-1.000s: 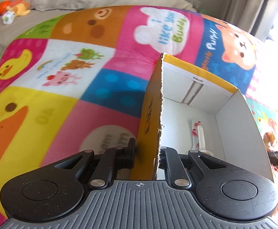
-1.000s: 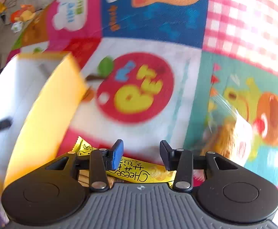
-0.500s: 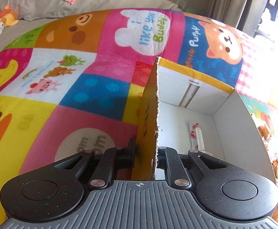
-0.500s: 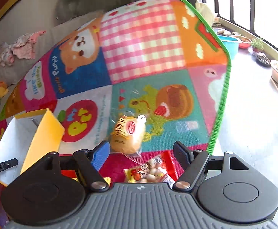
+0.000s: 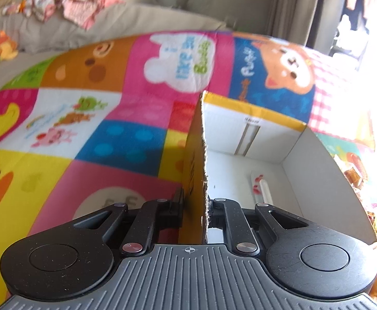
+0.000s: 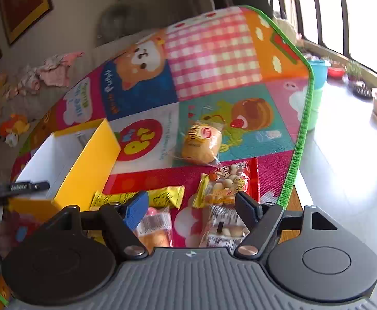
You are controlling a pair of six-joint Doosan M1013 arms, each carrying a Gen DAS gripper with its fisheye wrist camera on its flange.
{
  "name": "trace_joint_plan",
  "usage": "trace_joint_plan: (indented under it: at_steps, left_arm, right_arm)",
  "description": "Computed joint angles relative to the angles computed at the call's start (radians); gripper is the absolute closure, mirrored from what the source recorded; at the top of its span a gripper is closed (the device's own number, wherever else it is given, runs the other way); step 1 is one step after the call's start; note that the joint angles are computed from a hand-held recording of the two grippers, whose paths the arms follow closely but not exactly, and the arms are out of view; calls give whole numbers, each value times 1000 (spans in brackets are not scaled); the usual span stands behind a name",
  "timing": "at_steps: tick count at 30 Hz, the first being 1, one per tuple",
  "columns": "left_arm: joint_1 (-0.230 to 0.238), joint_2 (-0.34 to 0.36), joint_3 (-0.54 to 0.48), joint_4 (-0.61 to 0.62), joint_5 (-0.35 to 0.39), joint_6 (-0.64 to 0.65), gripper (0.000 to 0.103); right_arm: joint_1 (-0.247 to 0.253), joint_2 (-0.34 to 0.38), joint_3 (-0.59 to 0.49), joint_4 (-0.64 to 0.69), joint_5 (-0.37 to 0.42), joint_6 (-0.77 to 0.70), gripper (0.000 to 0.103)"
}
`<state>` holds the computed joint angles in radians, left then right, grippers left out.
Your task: Organize objects
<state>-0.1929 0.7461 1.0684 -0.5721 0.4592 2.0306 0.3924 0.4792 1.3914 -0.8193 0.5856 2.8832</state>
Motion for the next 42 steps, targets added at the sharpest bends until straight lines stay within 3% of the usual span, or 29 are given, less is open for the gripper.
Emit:
trace_joint_plan:
  at_steps: [5, 9, 12, 16, 19, 20, 22, 26, 35, 38, 42]
  left_arm:
    - [-3, -6, 10, 22, -11, -55, 89]
    - [-7, -19, 45, -5, -75, 3, 89]
    - [-4, -16, 36, -19, -55, 9, 89]
    - [-1, 1, 2, -29, -18, 22, 89]
    - [2, 8, -1, -105, -17, 86, 89]
    - [2, 8, 1, -128, -22, 106, 89]
    - [2, 8, 6, -166, -37, 140, 89]
    - [3, 6, 16, -204, -48, 171, 89]
    - [3, 12, -9, -116, -3, 80, 89]
    - [3, 13, -12, -109, 3, 89, 89]
    - [5, 15, -16, -110, 15, 83, 89]
  right_arm:
    - [87, 1, 34, -51, -19, -104, 29]
    - [113, 28, -1, 63, -58, -321, 29]
    - [128, 78, -65, 34, 11, -365, 33]
    - [112, 109, -111, 121, 58, -427, 53]
    - [97, 103, -103, 134, 73, -373, 60]
    - [95, 103, -103, 118, 92, -342, 67]
    - [88, 94, -91, 127, 100, -303, 68]
    - [64, 60, -50, 316, 5, -379, 65]
    - [107, 99, -100, 165, 108, -356, 65]
    - [107, 93, -100, 211, 111, -390, 73]
    - [104, 67, -74, 319, 71, -459, 73]
